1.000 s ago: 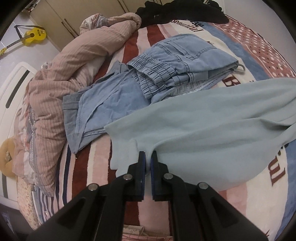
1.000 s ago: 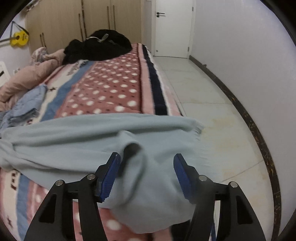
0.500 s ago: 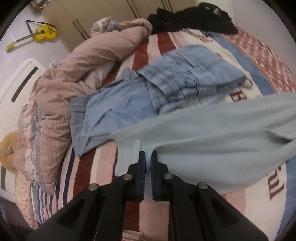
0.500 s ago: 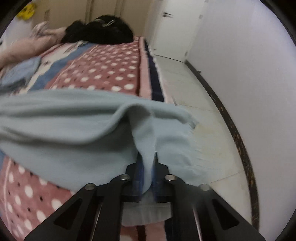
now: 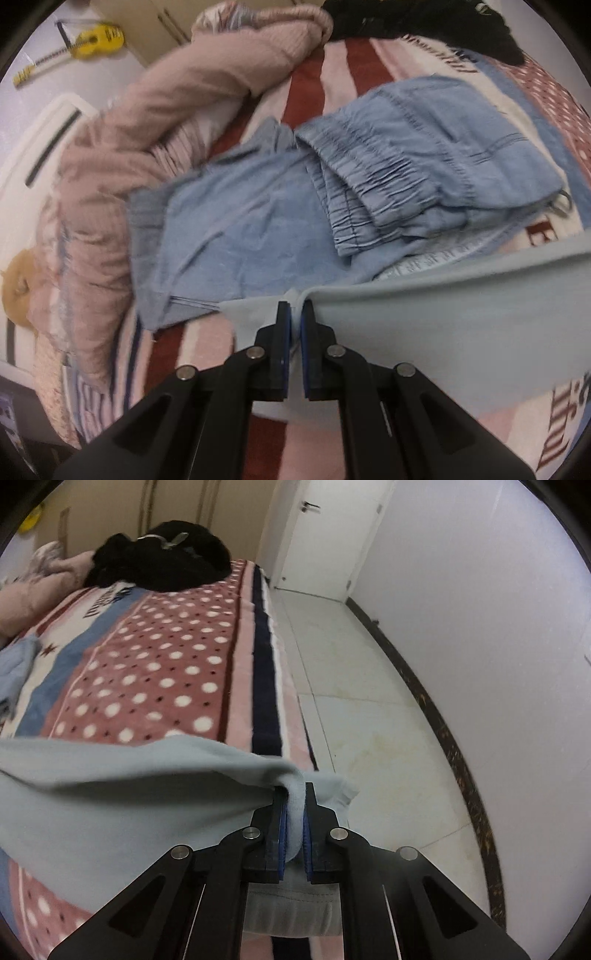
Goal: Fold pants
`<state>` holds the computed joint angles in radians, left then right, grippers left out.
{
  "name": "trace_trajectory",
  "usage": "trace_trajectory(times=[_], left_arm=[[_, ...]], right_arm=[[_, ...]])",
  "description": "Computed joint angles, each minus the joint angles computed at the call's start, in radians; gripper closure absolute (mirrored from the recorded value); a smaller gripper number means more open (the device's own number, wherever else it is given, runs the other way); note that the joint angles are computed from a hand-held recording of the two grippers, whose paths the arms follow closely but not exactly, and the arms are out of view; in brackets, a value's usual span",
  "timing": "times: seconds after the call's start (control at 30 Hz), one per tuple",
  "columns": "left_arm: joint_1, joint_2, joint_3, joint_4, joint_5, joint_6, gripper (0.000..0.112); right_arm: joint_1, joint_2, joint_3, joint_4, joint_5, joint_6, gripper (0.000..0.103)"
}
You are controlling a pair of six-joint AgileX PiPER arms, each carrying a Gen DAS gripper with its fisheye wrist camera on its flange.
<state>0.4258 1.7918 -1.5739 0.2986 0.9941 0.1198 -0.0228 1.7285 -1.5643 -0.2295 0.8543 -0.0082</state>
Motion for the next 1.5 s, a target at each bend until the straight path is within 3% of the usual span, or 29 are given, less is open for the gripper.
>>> trace_trajectory(times=[0.07, 0.2, 0.23, 0.27, 0.3, 0.33, 0.37, 0.53, 0.7, 0.77, 0.93, 1.17, 1.27, 1.37, 1.43, 1.5], left_arm=[[-0.006, 0.049, -0.019, 0.024, -0.006, -0.027, 0.109], [-0.016, 0.105, -0.033, 0.061, -0.039, -0.089, 0.102], [-0.025, 0.108, -0.022, 0.103, -0.053, -0.130, 0.083], [-0.038, 0.098, 0.005, 0.186, -0.078, -0.195, 0.064], [-0.040, 0.090, 0.009, 0.252, -0.088, -0.241, 0.039], [-0.034, 0.076, 0.019, 0.278, -0.112, -0.254, 0.031], [-0.014, 0.064, 0.016, 0.264, -0.116, -0.244, 0.031], [0.166, -0.024, -0.015, -0.184, -0.043, 0.017, 0.031], [0.345, -0.153, 0.145, -0.649, 0.106, 0.257, 0.031], [0.404, -0.171, 0.227, -0.783, 0.179, 0.308, 0.031], [0.433, -0.183, 0.427, -0.956, 0.209, 0.348, 0.031], [0.391, -0.163, 0.518, -1.105, 0.038, 0.365, 0.027], [0.364, -0.144, 0.528, -1.154, -0.048, 0.357, 0.028], [0.298, -0.143, 0.506, -1.086, -0.152, 0.276, 0.052], [0.263, -0.133, 0.484, -1.016, -0.199, 0.195, 0.077], [0.260, -0.115, 0.450, -0.983, -0.209, 0.157, 0.088]], right_arm=[[-0.006, 0.081, -0.082, 0.016, 0.058, 0.003, 0.101], [0.021, 0.153, -0.089, -0.065, 0.037, 0.075, 0.098], [0.027, 0.161, -0.079, -0.081, 0.021, 0.096, 0.097], [0.034, 0.162, -0.062, -0.100, -0.001, 0.115, 0.088], [0.037, 0.155, -0.043, -0.122, -0.018, 0.134, 0.069], [0.038, 0.150, -0.027, -0.141, -0.039, 0.155, 0.058], [0.029, 0.138, -0.013, -0.146, -0.059, 0.168, 0.046], [-0.046, 0.054, 0.007, 0.113, -0.054, 0.018, 0.046], [-0.126, -0.146, 0.203, 0.541, -0.035, -0.291, 0.038], [-0.154, -0.200, 0.279, 0.680, 0.007, -0.383, 0.036], [-0.218, -0.263, 0.485, 0.931, 0.100, -0.543, 0.036], [-0.307, -0.194, 0.630, 1.177, 0.060, -0.713, 0.036], [-0.303, -0.144, 0.619, 1.279, -0.014, -0.749, 0.036], [-0.266, -0.090, 0.577, 1.335, -0.096, -0.739, 0.037], [-0.245, -0.057, 0.550, 1.388, -0.147, -0.735, 0.037], [-0.235, -0.040, 0.533, 1.420, -0.193, -0.726, 0.042]])
